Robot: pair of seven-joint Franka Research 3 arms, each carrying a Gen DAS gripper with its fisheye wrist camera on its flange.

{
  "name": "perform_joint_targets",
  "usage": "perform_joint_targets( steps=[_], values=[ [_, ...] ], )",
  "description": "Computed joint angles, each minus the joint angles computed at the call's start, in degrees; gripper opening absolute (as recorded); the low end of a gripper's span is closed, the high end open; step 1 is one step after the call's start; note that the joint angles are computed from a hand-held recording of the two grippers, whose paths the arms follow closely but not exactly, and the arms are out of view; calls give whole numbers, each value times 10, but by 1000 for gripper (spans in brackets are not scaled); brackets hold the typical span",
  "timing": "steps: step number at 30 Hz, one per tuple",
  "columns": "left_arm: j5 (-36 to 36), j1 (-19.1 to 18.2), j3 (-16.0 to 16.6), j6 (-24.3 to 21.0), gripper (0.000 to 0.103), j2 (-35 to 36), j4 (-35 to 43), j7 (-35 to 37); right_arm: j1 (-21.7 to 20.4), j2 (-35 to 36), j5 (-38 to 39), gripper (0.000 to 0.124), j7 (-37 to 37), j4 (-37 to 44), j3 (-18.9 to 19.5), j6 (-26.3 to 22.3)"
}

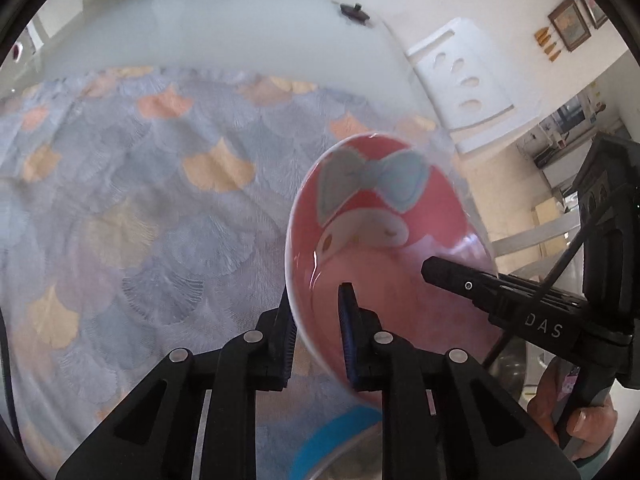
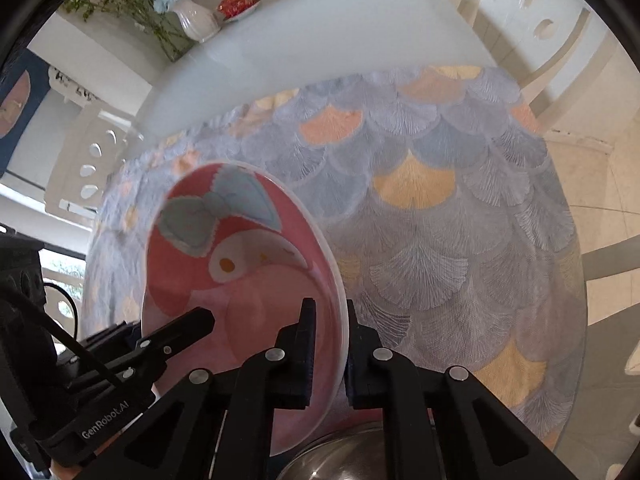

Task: Organize plates and bowls
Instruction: 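Grasp the rim of the pink bunny bowl with both grippers, then lift the pink bowl and set it down beside the steel bowls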

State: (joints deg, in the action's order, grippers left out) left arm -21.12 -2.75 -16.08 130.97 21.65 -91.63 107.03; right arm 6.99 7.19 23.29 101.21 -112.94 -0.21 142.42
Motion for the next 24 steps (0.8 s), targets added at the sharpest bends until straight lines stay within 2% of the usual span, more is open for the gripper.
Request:
perform_joint_targets(
  steps=[2, 6, 11, 14, 19, 24],
  values=[
    [-10, 6, -1, 16, 17, -20, -17, 11, 4, -9, -12, 11, 6, 0, 1, 7],
    [-24, 12, 4, 52, 17, -64, -51, 37, 23, -32, -83, 11, 46, 2, 4, 24],
    [-107, 32, 16, 55, 17, -133, -96, 98, 34, -71, -85, 11, 67, -16, 14, 42],
    [-143, 27, 36, 59, 17, -180, -132, 133, 43, -112, -91, 11, 90, -43, 25, 57],
    [-189, 5, 81, 61, 17, -272, -208, 189, 56, -178, -132, 11, 170, -83, 54, 74],
    [-217, -17, 134, 30, 17, -355, -283, 249, 63, -235, -158, 12, 237, -124, 86, 67]
  ],
)
